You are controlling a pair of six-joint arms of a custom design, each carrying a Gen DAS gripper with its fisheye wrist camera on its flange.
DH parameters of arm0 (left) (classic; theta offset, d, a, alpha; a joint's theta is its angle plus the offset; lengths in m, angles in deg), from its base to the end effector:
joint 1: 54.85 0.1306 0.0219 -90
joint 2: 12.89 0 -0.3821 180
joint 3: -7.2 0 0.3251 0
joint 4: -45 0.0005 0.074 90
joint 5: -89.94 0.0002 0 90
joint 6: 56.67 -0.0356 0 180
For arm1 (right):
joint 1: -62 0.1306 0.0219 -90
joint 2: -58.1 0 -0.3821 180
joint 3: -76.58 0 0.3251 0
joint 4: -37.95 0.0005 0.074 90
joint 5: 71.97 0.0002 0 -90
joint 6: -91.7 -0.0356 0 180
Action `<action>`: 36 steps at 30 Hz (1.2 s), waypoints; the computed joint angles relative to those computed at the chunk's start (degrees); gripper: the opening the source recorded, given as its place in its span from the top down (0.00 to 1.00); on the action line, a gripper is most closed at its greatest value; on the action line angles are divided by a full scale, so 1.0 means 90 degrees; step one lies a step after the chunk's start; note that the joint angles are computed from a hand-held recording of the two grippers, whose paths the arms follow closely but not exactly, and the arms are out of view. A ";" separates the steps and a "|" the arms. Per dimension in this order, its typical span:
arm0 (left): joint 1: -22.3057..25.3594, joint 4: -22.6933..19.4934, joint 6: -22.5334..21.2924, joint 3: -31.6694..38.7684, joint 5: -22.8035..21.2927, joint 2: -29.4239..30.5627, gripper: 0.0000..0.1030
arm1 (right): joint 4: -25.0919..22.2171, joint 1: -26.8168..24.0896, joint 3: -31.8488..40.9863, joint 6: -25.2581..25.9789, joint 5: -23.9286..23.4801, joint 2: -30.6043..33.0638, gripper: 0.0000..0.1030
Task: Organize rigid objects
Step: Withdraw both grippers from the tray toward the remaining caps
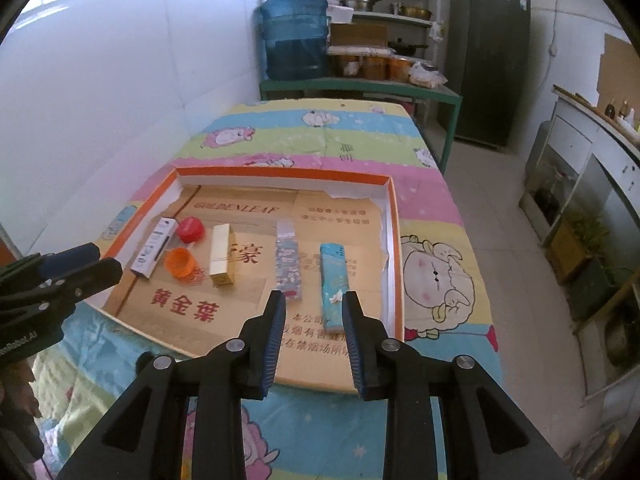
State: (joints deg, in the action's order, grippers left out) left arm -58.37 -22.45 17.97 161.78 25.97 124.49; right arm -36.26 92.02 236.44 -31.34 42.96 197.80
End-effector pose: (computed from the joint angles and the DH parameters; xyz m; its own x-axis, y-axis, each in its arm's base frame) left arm 0.6790 -0.0579 0.4039 -0.6512 0.2785 -0.7060 0.5265 0.8357 -0.1560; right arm 0.5972 0.3271 0.4036 -0.7181 0.1561 -0.6782 0.1815 0.9828 0.0340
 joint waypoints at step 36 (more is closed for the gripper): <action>0.0493 0.1265 -0.0369 -0.3407 0.0557 -0.2334 0.51 | 0.0272 0.1077 -0.1671 -0.0724 0.0748 -0.1321 0.71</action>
State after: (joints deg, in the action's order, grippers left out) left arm -53.94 -11.07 14.65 131.11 30.98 103.49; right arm -33.82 101.71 221.41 -37.86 49.69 185.91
